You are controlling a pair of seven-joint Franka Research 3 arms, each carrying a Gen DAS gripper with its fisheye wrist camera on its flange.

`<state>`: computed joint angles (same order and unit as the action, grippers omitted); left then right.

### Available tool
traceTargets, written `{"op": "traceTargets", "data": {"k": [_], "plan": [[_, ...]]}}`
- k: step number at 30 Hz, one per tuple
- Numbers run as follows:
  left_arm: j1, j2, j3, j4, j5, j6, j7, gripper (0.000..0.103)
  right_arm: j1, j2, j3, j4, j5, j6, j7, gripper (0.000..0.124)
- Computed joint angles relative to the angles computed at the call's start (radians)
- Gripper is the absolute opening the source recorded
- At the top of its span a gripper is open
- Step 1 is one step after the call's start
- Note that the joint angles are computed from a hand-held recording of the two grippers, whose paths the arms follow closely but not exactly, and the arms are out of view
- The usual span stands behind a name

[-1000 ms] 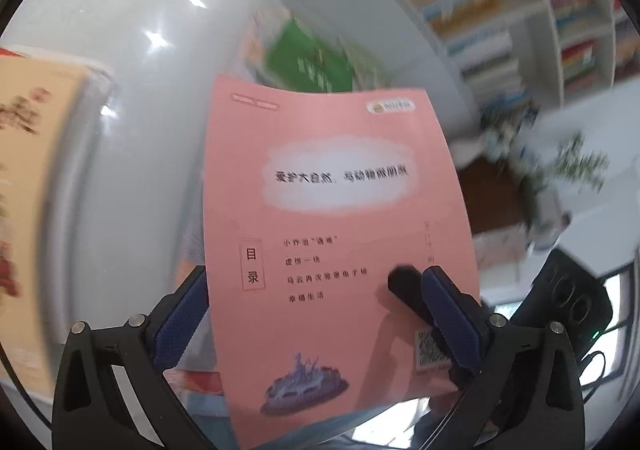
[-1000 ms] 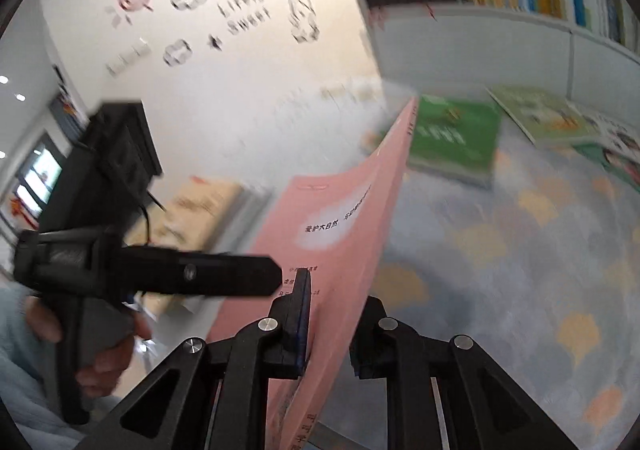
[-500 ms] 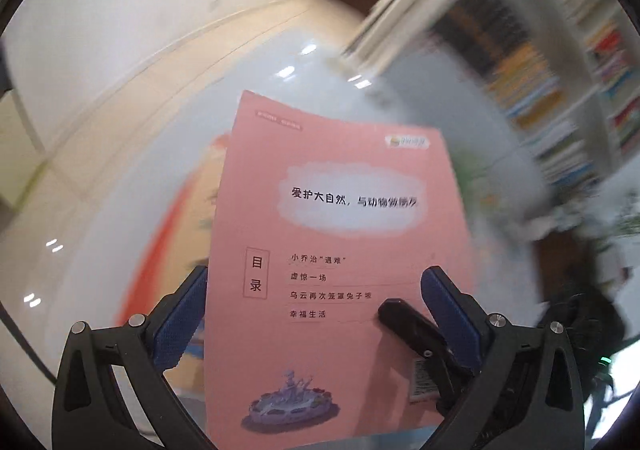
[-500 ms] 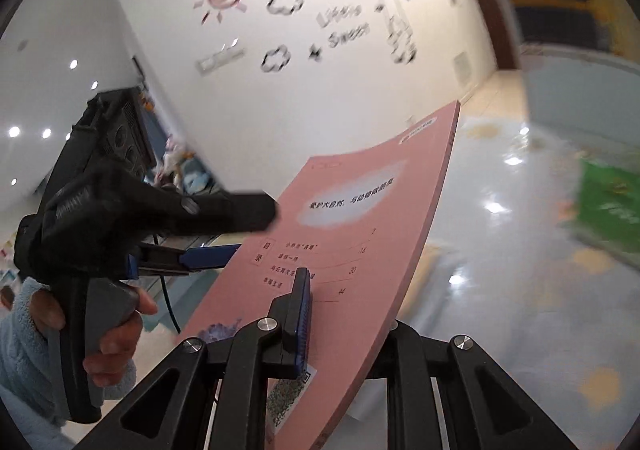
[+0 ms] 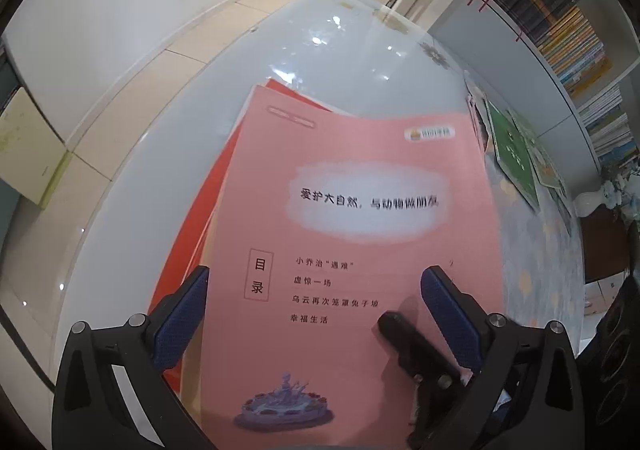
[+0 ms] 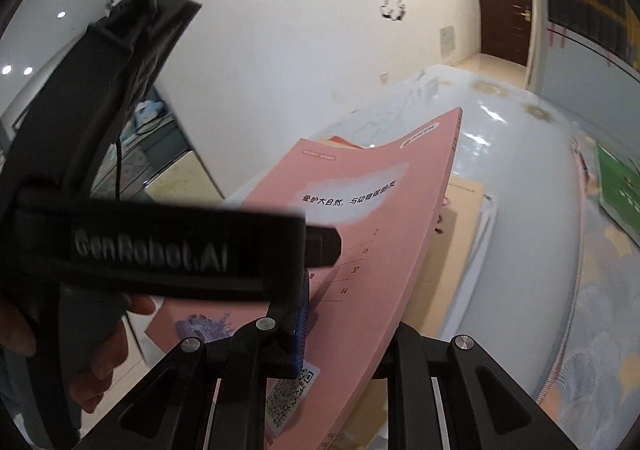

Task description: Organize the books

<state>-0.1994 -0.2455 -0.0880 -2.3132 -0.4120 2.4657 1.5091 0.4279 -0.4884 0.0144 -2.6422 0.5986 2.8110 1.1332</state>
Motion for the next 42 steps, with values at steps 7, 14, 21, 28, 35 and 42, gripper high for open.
{"op": "traceTargets", "data": {"k": [7, 14, 21, 28, 35, 42], "plan": [[0.017, 0.006, -0.048, -0.011, 0.190, 0.029, -0.034, 0.102, -0.051, 0.005, 0.087, -0.027, -0.130, 0.046, 0.095, 0.027], [0.036, 0.003, -0.081, -0.003, 0.387, 0.004, -0.209, 0.102, -0.237, -0.028, 0.276, -0.077, -0.398, 0.132, 0.280, 0.073], [-0.053, -0.019, -0.050, 0.101, 0.313, 0.041, -0.161, 0.102, -0.249, -0.160, 0.200, -0.127, -0.508, 0.025, 0.324, 0.086], [-0.149, 0.092, -0.068, 0.379, 0.040, 0.121, 0.091, 0.102, -0.311, -0.423, -0.052, -0.065, -0.432, -0.129, 0.223, 0.086], [-0.163, 0.371, -0.148, 0.756, 0.003, 0.075, 0.100, 0.102, -0.537, -0.432, -0.176, 0.162, -0.480, -0.105, 0.020, 0.103], [-0.169, 0.727, -0.217, 1.051, 0.247, -0.101, -0.055, 0.102, -0.418, -0.271, -0.406, 0.169, -0.172, -0.061, -0.020, 0.103]]}}
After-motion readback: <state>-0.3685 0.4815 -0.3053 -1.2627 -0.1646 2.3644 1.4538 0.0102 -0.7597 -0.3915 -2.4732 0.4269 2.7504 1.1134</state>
